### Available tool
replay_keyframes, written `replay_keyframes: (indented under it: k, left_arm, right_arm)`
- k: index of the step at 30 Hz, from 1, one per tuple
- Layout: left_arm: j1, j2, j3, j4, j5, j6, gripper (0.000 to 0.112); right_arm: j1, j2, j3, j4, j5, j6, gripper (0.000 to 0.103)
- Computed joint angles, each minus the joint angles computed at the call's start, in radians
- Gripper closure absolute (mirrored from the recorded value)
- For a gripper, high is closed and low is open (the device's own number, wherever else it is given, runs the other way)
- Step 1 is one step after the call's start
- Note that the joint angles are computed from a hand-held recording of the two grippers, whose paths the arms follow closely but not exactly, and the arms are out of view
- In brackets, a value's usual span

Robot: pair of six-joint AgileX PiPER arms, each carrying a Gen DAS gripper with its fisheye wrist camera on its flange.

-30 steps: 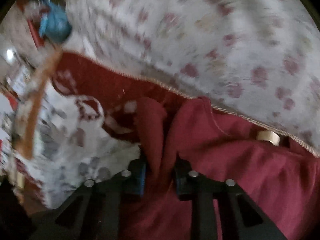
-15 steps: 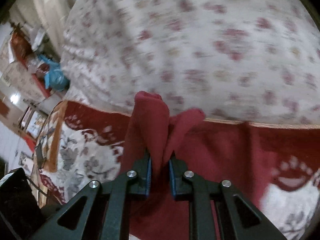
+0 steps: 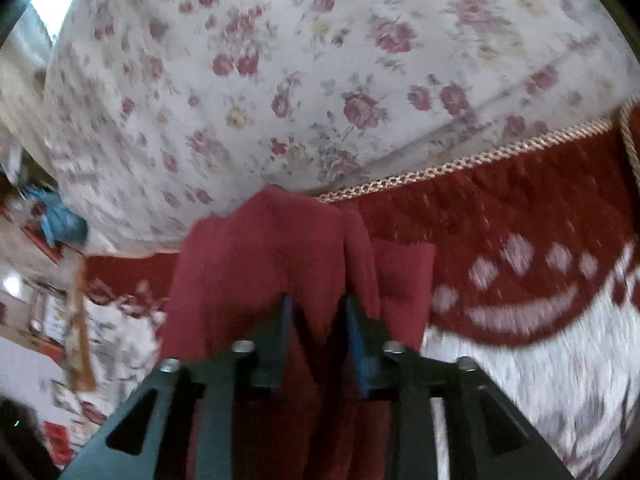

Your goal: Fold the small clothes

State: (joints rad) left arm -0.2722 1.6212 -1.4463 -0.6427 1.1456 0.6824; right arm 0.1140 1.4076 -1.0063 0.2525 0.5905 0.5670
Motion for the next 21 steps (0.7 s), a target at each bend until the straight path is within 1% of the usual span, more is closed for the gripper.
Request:
replay_keyframes:
  k: [1, 2, 3, 4, 6, 8, 9, 11, 12, 13, 14, 15, 16, 18, 19, 20, 21]
  left_arm:
    - [0.028, -0.014, 0.013, 0.004, -0.023, 0.023, 0.052]
    - [0.058, -0.034, 0.030, 0.017, -0.055, 0.042, 0.051]
    - [0.073, -0.038, 0.035, 0.034, -0.083, 0.045, 0.051]
    - [0.089, -0.033, 0.043, 0.054, -0.116, 0.048, 0.051]
    - [0.105, -0.013, 0.048, 0.082, -0.135, 0.016, 0.051]
    - [0.115, 0.002, 0.066, 0.091, -0.160, -0.003, 0.051]
    - [0.112, 0.007, 0.080, 0.098, -0.180, -0.008, 0.051]
    - [0.096, 0.022, 0.103, 0.118, -0.212, -0.023, 0.051]
    - [0.077, 0.032, 0.103, 0.129, -0.223, -0.041, 0.051]
    - [0.060, 0.034, 0.110, 0.143, -0.232, -0.059, 0.051]
    - [0.052, 0.032, 0.113, 0.153, -0.230, -0.067, 0.051]
    - [0.048, 0.023, 0.119, 0.156, -0.222, -0.063, 0.051]
    - [0.051, 0.012, 0.129, 0.149, -0.219, -0.046, 0.051]
    - [0.049, -0.010, 0.154, 0.142, -0.241, -0.015, 0.048]
    - [0.042, -0.014, 0.162, 0.152, -0.260, -0.019, 0.047]
    - [0.034, -0.005, 0.160, 0.160, -0.274, -0.033, 0.047]
    - [0.027, 0.012, 0.149, 0.171, -0.275, -0.056, 0.047]
  right_arm:
    - [0.015, -0.034, 0.009, -0.021, 0.003, 0.021, 0.051]
    - [0.057, -0.078, 0.013, -0.083, 0.014, 0.082, 0.036]
    - [0.101, -0.110, 0.012, -0.155, 0.030, 0.157, 0.027]
    - [0.161, -0.140, 0.008, -0.237, 0.054, 0.246, 0.025]
    - [0.249, -0.161, -0.003, -0.314, 0.098, 0.342, 0.025]
    - [0.343, -0.160, -0.008, -0.359, 0.122, 0.427, 0.022]
    - [0.369, -0.154, -0.005, -0.362, 0.122, 0.445, 0.018]
    - [0.403, -0.112, -0.006, -0.374, 0.138, 0.485, 0.017]
    - [0.409, -0.100, 0.007, -0.390, 0.145, 0.509, 0.020]
    - [0.415, -0.081, 0.012, -0.399, 0.138, 0.528, 0.029]
    - [0.414, -0.077, 0.024, -0.394, 0.117, 0.518, 0.075]
    - [0.433, -0.082, 0.022, -0.420, 0.130, 0.528, 0.091]
    - [0.476, -0.090, -0.002, -0.485, 0.183, 0.540, 0.091]
    - [0.589, -0.090, -0.058, -0.640, 0.319, 0.602, 0.091]
    - [0.623, -0.100, -0.056, -0.673, 0.364, 0.630, 0.091]
    - [0.621, -0.107, -0.040, -0.666, 0.369, 0.639, 0.091]
    - [0.596, -0.106, -0.014, -0.631, 0.351, 0.616, 0.091]
